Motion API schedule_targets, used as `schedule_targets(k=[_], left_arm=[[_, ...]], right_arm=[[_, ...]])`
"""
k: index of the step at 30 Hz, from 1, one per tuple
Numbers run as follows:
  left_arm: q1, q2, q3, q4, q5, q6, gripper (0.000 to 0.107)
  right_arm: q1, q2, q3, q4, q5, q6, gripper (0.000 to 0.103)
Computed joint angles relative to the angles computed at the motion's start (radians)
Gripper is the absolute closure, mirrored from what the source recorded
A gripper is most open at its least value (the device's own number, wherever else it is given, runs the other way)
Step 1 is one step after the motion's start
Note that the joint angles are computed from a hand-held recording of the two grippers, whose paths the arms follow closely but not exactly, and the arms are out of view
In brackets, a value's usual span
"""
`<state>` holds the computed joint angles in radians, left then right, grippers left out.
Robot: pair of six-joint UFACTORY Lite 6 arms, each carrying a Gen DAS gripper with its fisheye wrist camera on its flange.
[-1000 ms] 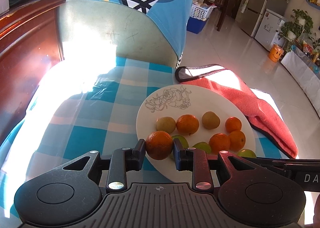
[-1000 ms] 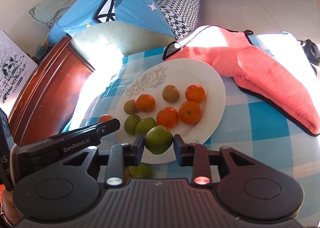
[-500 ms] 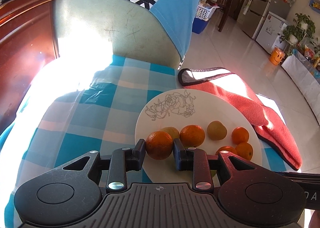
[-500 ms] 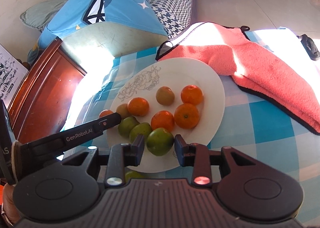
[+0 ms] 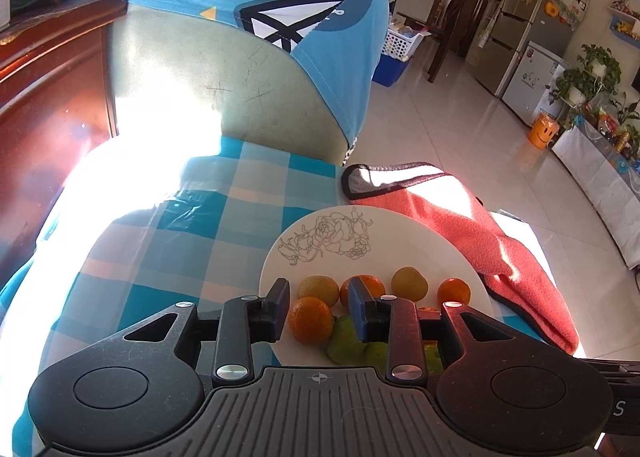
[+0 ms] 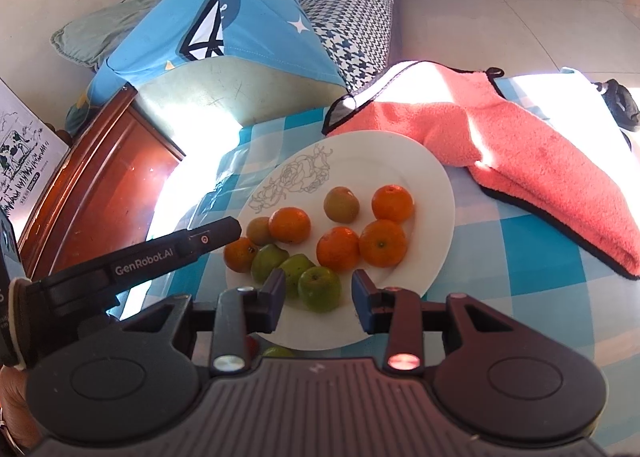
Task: Organize fruits
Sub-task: 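Open the left tool over the plate while the right tool releases the mango there, then move both open tools toward the remaining red fruits and green mango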
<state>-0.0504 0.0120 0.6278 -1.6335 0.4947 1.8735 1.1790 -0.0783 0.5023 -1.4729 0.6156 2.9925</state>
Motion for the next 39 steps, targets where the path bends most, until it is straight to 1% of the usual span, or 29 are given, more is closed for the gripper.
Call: schedule_targets(k=[4, 12, 14, 17, 20, 28, 34, 39], left_arm=[[0.029, -0.086, -0.036, 0.095, 0.004, -0.083, 0.066], [0.102, -0.221, -0.098, 0.275, 0.028, -0.208, 0.064], [0.13, -0.252, -0.118, 0.311, 0.041, -0.226, 0.058], [0.168, -0.295, -0.148, 0.367, 0.059, -0.248, 0.057], [0.212, -0.339, -0.183, 0.411, 0.084, -0.254, 0.057], [0.345, -0.423, -0.253, 0.499, 0.191, -0.245, 0.054], [0.43, -0.469, -0.306, 0.557, 0.25, -0.203, 0.054], [0.463, -0.477, -0.337, 0.587, 0.256, -0.143, 0.054]], right_arm=[[0.015, -0.003, 0.01, 0.013, 0.001, -0.039, 0.065], [0.052, -0.018, 0.009, 0.027, 0.007, -0.057, 0.065], [0.063, -0.018, 0.009, 0.028, 0.008, -0.061, 0.065], [0.071, -0.018, 0.009, 0.03, 0.002, -0.069, 0.065], [0.084, -0.018, 0.009, 0.036, 0.0, -0.076, 0.065], [0.117, -0.003, 0.011, 0.022, -0.019, -0.064, 0.065], [0.12, 0.005, -0.005, -0.053, -0.052, 0.03, 0.065], [0.095, 0.03, -0.009, -0.153, -0.096, 0.143, 0.065]])
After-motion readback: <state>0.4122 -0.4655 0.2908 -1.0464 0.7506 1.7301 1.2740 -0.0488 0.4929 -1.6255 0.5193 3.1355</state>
